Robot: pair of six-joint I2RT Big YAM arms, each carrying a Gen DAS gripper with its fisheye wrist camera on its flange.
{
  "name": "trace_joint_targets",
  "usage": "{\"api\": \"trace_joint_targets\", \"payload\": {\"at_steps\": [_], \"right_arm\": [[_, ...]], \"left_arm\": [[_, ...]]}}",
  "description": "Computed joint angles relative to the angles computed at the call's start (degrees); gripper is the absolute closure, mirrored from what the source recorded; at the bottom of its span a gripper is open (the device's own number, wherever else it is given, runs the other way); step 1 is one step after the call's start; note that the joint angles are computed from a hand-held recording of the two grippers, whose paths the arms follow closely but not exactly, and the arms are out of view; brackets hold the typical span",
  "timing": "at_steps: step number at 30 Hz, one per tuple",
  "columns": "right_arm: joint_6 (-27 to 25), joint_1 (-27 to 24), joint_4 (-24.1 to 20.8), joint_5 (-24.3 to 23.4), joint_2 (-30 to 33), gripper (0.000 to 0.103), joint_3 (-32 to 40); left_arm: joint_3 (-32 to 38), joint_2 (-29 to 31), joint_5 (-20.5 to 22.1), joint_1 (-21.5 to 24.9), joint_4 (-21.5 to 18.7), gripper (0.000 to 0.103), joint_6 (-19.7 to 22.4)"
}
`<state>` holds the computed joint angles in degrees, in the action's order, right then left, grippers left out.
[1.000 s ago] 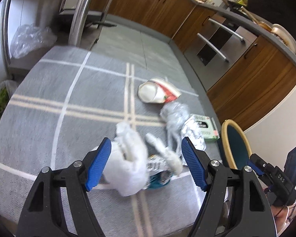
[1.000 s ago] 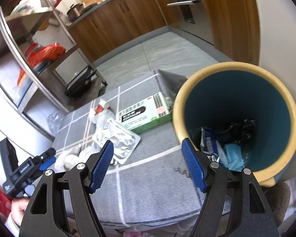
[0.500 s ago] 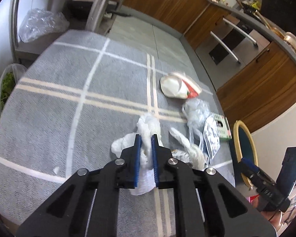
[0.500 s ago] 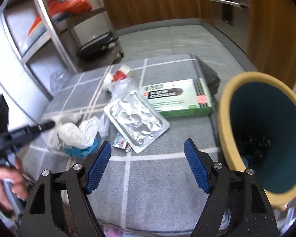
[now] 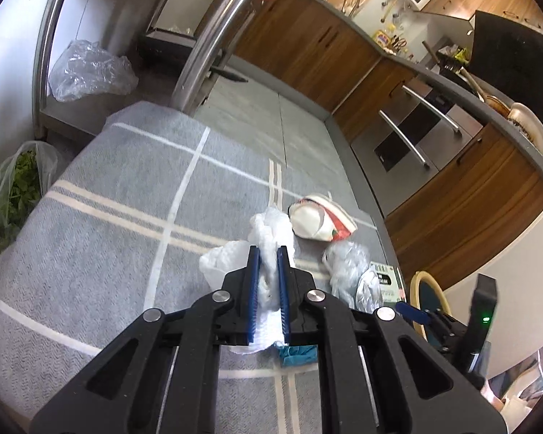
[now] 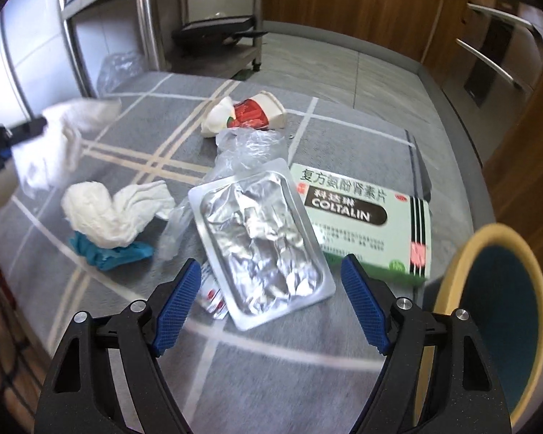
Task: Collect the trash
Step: 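Grasp a white tissue with the left tool while the right tool grasps the foil blister pack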
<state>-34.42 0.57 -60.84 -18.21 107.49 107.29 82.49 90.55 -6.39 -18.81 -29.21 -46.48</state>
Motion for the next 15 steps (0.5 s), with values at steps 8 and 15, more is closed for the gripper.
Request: {"api": "trace_joint_targets", "payload": {"at_steps": [8, 15], "right_arm": [[-3.8, 2.0, 0.5, 2.1, 2.1, 0.022, 1.7], [-4.1, 2.0, 0.1, -0.5, 1.5, 0.031, 1.1]], "left_arm": [[0.3, 0.2, 0.9, -0.1, 0.7, 0.094, 0.7], [1.5, 0.9, 1.0, -0.5, 0.0, 0.094, 1.4]]}}
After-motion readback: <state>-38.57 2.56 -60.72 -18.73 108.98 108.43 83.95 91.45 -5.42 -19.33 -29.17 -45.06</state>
